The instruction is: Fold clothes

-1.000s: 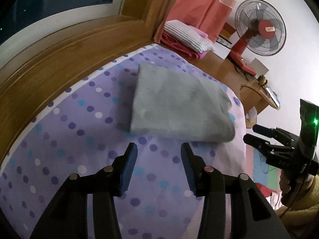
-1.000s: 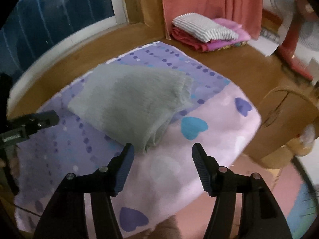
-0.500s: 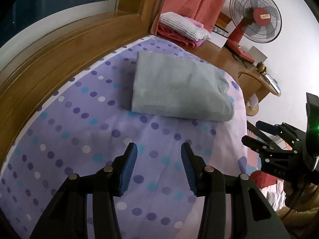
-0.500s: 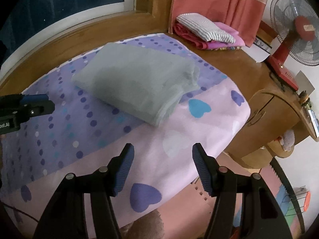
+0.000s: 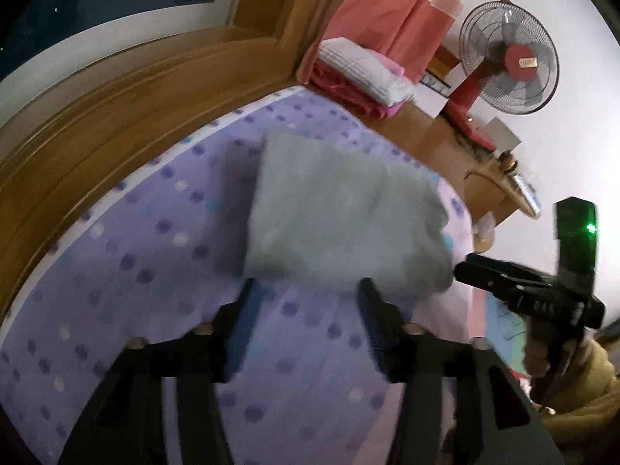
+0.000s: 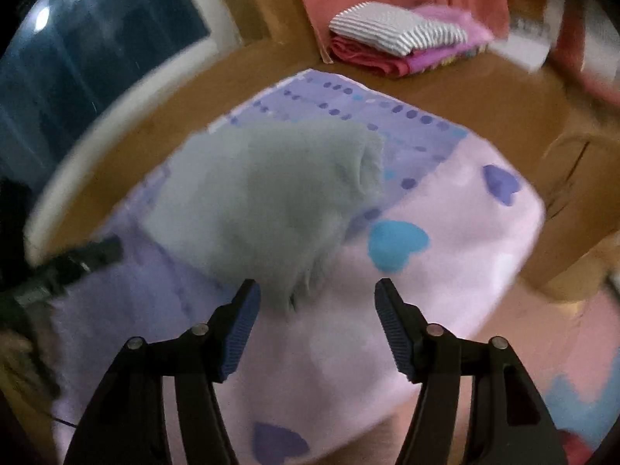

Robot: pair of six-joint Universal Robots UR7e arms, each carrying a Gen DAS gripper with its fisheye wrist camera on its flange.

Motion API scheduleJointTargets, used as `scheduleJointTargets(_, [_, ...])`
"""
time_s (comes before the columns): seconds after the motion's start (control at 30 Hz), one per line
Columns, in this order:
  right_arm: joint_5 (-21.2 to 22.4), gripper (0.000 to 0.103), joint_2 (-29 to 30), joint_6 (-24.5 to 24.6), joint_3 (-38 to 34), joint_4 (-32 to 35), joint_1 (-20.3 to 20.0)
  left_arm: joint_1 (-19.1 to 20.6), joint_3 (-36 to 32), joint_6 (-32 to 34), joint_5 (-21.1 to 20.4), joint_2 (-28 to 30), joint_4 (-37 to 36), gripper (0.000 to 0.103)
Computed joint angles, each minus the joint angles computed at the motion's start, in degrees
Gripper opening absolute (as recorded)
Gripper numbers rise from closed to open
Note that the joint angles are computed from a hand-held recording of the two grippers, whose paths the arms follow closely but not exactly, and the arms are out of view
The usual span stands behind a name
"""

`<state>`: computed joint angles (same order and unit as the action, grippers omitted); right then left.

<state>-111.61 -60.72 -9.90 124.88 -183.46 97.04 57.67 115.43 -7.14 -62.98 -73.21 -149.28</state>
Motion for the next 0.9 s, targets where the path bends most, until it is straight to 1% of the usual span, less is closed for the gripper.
scheduleJointTargets(0.07, [5.5, 0.076, -0.8, 2.5, -1.8, 3.4, -2.4, 0.3, -2.4, 1.3, 0.3, 2.1, 0.1, 0.064])
scheduleJointTargets(0.13, [8.4, 0.076, -0.5, 3.7, -4.0, 7.4, -3.7, 0.4, -4.6, 1.4, 1.3, 4.5, 1.1, 0.065])
scheduleJointTargets(0.33, [10.3, 0.076, 3.1, 1.0, -9.6, 13.1, -4.9, 0.9, -9.0, -0.6, 6.6, 10.1, 4.1, 0.065])
scheduleJointTargets(0.37, [11.0, 0.076, 3.6, 0.3, -10.3, 13.9, -4.9, 0.9, -9.2, -1.0, 7.5, 10.5, 3.7, 0.065])
scheduleJointTargets(0.43, [12.4, 0.076, 4.6, -1.0, -11.8, 15.4, -5.0, 0.3, -8.0, -2.1, 10.8, 10.6, -0.2, 0.065])
scheduleJointTargets(0.47, [13.1, 0.077, 5.0, -1.7, -12.6, 16.1, -5.1, 0.3, -8.1, -2.3, 10.9, 10.7, -0.6, 0.065])
scheduleJointTargets(0.6, [14.2, 0.078, 6.9, -4.3, -14.9, 17.1, -4.9, 2.1, -10.6, -2.0, 6.4, 11.4, 3.7, 0.065])
scheduleJointTargets(0.63, [14.5, 0.080, 7.2, -4.9, -15.3, 17.0, -5.0, 2.5, -11.2, -1.9, 5.3, 11.6, 4.7, 0.065])
scheduleJointTargets(0.67, [14.9, 0.081, 7.5, -5.4, -15.6, 17.0, -5.1, 2.9, -11.6, -1.9, 4.1, 12.0, 5.0, 0.065])
scheduleJointTargets(0.73, [15.1, 0.081, 8.1, -6.6, -16.1, 16.4, -5.1, 4.3, -12.0, -3.7, -0.1, 12.6, 3.4, 0.065])
scheduleJointTargets(0.77, [14.8, 0.079, 8.4, -7.3, -16.1, 15.6, -4.9, 5.0, -12.0, -5.5, -1.8, 12.8, 2.4, 0.065])
scheduleJointTargets(0.83, [14.3, 0.074, 8.8, -8.3, -16.2, 14.7, -4.8, 5.7, -11.4, -7.3, -4.0, 12.7, 0.4, 0.065])
scheduleJointTargets(0.87, [14.4, 0.069, 9.0, -8.9, -16.2, 14.6, -4.8, 5.7, -11.2, -7.5, -4.3, 12.6, 0.0, 0.063])
scheduleJointTargets(0.9, [15.0, 0.067, 8.9, -9.0, -16.4, 14.9, -5.1, 5.4, -10.9, -7.3, -4.2, 12.5, 0.0, 0.058])
